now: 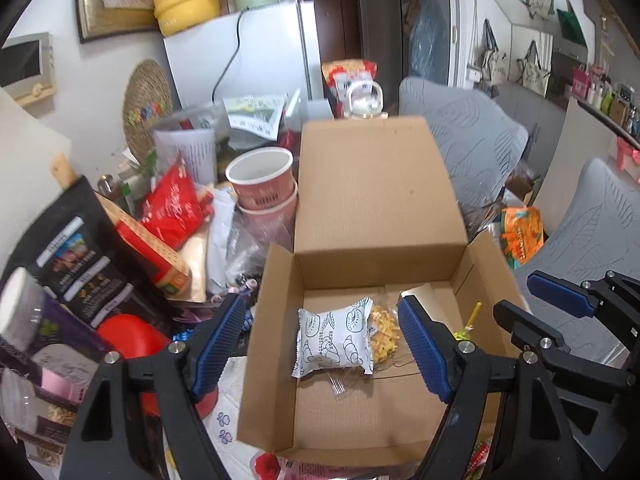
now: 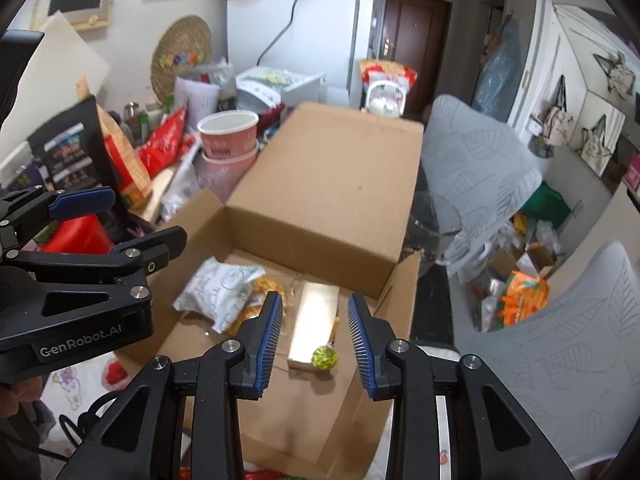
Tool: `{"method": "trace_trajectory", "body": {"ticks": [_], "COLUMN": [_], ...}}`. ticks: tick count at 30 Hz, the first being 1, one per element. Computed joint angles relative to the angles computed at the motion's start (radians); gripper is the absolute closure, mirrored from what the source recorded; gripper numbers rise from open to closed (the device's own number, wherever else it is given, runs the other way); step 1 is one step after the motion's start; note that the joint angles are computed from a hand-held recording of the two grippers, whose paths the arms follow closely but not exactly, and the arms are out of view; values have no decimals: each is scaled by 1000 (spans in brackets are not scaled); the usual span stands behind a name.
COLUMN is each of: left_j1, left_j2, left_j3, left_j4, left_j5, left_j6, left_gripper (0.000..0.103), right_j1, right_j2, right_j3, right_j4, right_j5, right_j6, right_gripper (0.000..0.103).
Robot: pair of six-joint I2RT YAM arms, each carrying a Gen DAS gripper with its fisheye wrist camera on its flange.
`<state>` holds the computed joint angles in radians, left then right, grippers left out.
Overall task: Organize snacks
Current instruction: 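Withdraw both grippers from the box back toward the table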
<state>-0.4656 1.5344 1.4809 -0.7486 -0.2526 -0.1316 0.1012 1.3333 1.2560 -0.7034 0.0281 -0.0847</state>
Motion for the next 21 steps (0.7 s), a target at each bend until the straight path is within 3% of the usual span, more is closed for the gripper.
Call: {"method": "trace_trajectory", "body": {"ticks": [16, 18, 21], "left_j1": [-71, -74, -90], "left_j2": [-319, -362, -417], "left_j3": [-116, -141, -169], "left_j4": [-20, -21, -31], "left_j5": [-53, -40, -48], "left_j6": [-14, -27, -39], "left_gripper": [24, 24, 24], "right_j1": [82, 100, 128], "right_j2": [-330, -366, -427], "right_j3": [-67, -78, -92], "right_j4": [-40, -44, -62], "right_j5": [79, 92, 112], "right_j6": [46, 58, 72], "right_gripper": [69, 62, 61]}}
